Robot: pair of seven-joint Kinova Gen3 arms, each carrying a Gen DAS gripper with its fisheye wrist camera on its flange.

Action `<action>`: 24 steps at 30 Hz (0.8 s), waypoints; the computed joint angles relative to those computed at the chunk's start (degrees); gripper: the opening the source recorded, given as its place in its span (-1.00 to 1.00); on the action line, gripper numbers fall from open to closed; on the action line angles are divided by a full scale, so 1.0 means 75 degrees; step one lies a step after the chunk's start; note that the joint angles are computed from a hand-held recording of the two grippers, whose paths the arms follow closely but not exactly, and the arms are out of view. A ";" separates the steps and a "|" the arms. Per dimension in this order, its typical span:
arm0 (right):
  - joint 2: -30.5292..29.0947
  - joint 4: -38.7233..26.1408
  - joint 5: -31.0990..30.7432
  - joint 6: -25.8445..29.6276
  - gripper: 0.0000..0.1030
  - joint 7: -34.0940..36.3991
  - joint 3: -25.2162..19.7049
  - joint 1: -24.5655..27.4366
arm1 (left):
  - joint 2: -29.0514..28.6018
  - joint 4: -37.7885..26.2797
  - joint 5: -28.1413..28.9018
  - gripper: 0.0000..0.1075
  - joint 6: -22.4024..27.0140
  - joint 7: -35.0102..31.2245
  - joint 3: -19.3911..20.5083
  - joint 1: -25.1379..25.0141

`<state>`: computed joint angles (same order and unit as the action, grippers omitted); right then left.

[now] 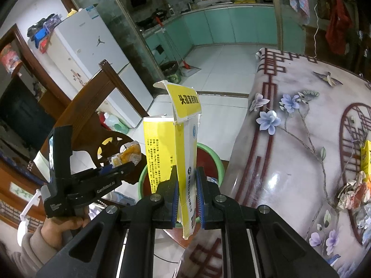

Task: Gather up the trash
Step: 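Carry both items over the red bucket and open both grippers, then grasp a clear plastic bottle with the left gripper while the right grasps a dark cigarette box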

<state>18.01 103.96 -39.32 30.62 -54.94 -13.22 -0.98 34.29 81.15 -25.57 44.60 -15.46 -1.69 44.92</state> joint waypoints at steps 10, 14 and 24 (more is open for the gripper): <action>0.0116 -0.0035 -0.0046 -0.0173 -0.63 0.0146 -0.0111 0.0029 | -0.0033 -0.0104 -0.0249 0.30 0.0074 0.0278 -0.0246 0.0131; 0.0035 0.0115 -0.0155 -0.0518 -0.08 0.0293 -0.0270 0.0089 | -0.0112 -0.0159 -0.0542 0.36 0.0224 0.0518 -0.0277 0.0252; -0.0530 0.0721 -0.1296 -0.0431 0.02 0.1240 -0.0232 0.0783 | -0.0114 -0.0440 -0.0798 0.39 0.0426 0.0523 0.0128 0.0604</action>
